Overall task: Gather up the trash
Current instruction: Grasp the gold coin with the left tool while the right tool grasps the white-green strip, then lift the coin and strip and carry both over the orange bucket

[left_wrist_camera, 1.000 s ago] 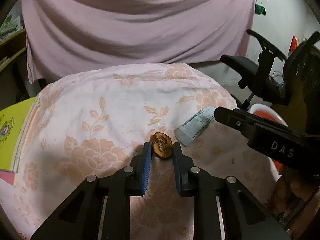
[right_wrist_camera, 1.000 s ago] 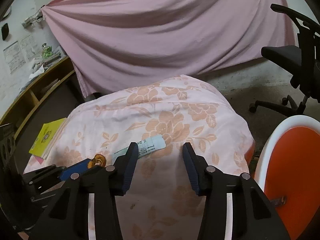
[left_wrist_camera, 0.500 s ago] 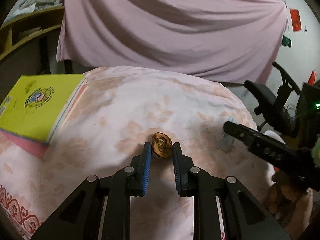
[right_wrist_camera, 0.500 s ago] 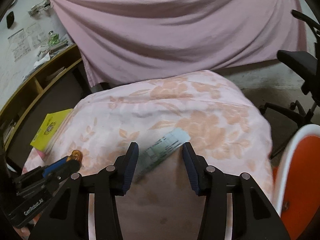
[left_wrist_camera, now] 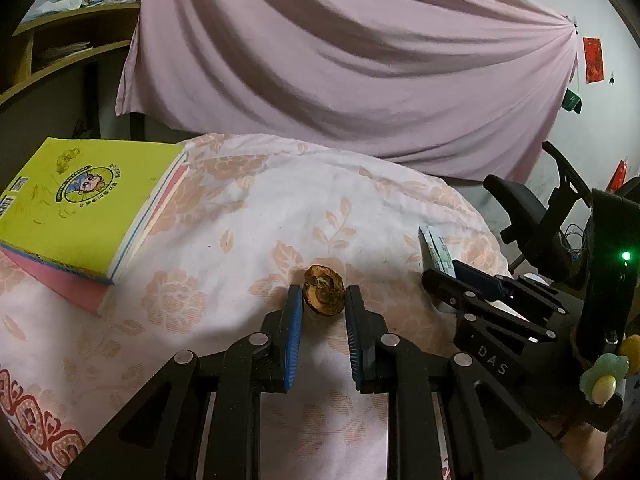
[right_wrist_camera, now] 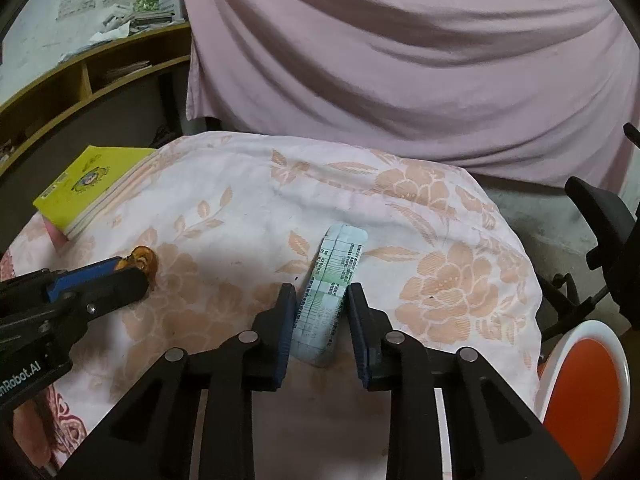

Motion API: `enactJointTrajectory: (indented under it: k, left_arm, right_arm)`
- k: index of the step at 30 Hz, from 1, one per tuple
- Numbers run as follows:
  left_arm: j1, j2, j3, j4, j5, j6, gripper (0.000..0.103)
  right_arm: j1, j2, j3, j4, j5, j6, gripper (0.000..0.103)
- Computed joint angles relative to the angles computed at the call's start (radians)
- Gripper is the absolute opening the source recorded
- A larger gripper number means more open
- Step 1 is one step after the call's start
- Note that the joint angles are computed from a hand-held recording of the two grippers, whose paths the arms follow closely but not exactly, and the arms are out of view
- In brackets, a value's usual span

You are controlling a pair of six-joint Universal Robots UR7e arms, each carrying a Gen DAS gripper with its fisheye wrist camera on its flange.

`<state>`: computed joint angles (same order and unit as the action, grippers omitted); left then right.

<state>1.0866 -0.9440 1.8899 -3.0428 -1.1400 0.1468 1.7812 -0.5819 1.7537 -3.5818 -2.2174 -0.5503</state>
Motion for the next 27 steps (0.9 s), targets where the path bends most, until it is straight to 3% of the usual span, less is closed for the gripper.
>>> enactJointTrajectory:
  k: [3,9,15,19,27]
  left_arm:
    - [-0.001,-0.004,0.013,-0.033,-0.013,0.007,0.017]
    - [-0.006,-0.02,0.058,-0.152,-0.045,0.054,0.017]
    - [-0.037,-0.034,0.144,-0.372,-0.081,0.134,0.017]
    - [-0.07,-0.033,0.195,-0.519,-0.107,0.212,0.017]
    - [-0.138,-0.011,0.239,-0.715,-0.146,0.279,0.017]
  right_arm:
    - [0.005,0.004,0.007,-0.046,0.012,-0.018,0.017]
    - [0.023,0.03,0.047,-0.289,0.07,-0.138,0.017]
    - [0.02,0.056,0.124,-0.654,0.241,-0.256,0.017]
    - [0.009,0.07,0.165,-0.839,0.348,-0.28,0.017]
    - [0.0,0.069,0.205,-1.038,0.414,-0.285,0.017]
